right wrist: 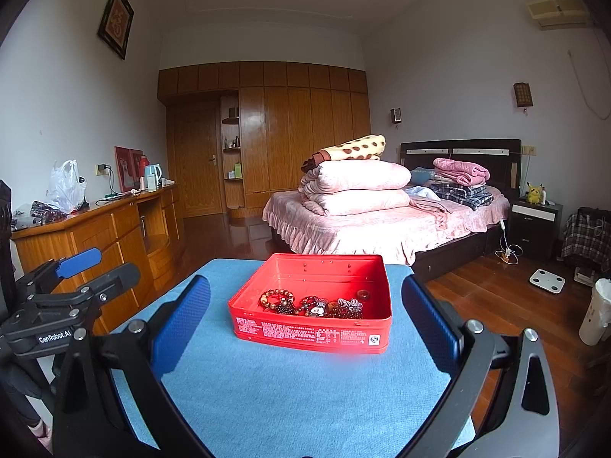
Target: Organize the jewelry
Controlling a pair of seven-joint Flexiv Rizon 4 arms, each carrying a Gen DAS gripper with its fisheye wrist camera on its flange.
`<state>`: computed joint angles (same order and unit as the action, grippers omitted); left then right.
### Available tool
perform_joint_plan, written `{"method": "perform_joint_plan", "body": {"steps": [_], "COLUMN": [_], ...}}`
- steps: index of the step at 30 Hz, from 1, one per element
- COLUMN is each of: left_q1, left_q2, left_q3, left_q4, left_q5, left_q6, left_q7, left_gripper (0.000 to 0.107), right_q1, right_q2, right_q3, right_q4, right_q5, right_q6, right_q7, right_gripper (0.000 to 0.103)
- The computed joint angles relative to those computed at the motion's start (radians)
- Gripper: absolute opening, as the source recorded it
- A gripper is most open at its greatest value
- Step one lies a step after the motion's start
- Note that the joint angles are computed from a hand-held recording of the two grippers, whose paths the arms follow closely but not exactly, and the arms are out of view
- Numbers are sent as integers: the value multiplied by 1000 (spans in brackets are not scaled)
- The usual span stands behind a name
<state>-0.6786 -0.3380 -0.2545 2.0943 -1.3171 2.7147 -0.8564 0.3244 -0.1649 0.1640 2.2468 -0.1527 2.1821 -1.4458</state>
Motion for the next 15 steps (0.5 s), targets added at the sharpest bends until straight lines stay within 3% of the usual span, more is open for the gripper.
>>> {"method": "perform_joint_plan", "body": {"steps": [15], "left_q1": [3], "left_q2": [3], "left_q3": [2], "left_q4": [8], "left_q5": [2], "left_q6": [-10], "left_q7": [-6], "left_gripper": [96], "right_q1": [2], "right_q2": [-7], "right_q3": [-1], "right_q4": [3], "right_q5": [6], "right_q6": [6], "right_q7": [-6], "right_gripper": [97]}}
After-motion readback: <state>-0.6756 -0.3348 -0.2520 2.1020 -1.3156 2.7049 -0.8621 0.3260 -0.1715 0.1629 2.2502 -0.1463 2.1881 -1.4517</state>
